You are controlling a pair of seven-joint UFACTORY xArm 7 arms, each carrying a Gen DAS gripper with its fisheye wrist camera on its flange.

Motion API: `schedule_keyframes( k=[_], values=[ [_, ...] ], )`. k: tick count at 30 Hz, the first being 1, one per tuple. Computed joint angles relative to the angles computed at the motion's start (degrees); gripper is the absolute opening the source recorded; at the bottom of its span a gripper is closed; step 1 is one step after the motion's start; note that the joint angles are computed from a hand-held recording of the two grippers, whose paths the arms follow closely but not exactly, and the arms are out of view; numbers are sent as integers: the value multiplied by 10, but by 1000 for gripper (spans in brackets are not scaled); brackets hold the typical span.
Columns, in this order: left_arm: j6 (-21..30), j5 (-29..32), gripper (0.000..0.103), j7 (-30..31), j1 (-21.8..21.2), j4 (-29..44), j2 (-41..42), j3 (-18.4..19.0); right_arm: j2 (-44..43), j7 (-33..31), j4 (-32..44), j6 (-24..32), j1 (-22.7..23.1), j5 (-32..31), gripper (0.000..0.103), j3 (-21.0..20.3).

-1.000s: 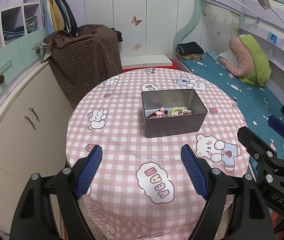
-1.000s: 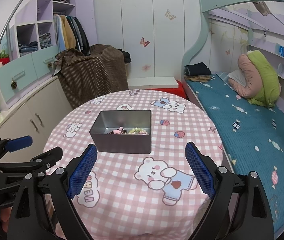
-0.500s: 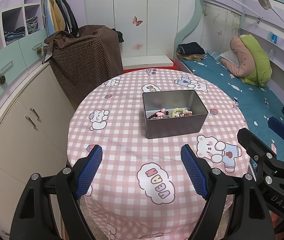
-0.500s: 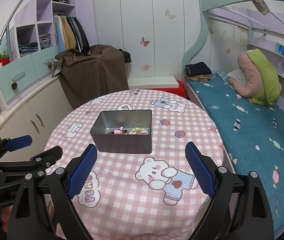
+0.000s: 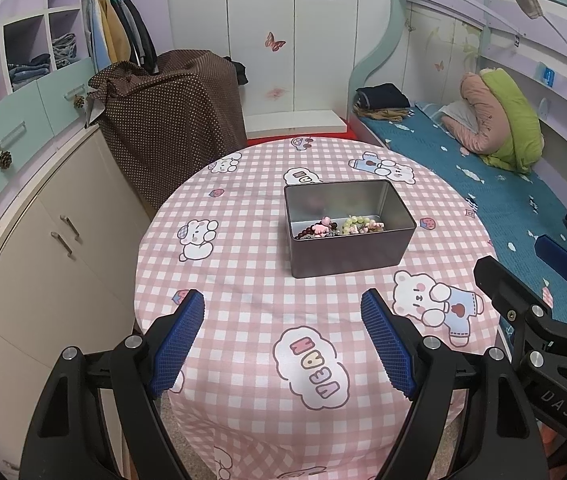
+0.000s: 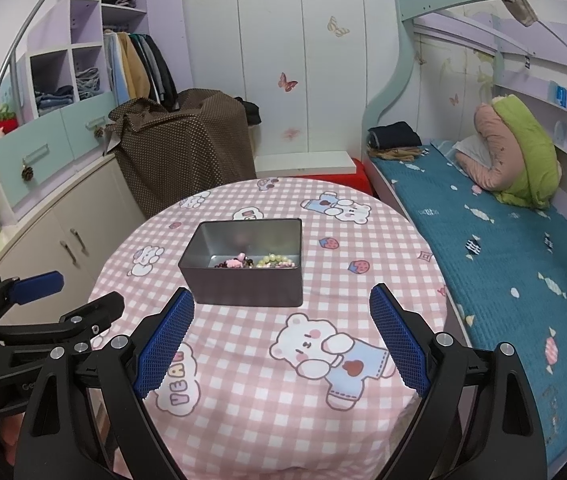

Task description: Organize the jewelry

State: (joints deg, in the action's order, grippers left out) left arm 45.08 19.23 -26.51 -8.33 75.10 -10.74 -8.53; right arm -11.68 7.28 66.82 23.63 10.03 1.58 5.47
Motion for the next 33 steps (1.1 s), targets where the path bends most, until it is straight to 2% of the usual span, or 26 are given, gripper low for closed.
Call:
schedule_keyframes(
  k=[33],
  values=[
    [6, 8, 78, -11, -3, 6, 3, -1, 1, 4, 5, 5, -2, -4, 87, 0]
  ],
)
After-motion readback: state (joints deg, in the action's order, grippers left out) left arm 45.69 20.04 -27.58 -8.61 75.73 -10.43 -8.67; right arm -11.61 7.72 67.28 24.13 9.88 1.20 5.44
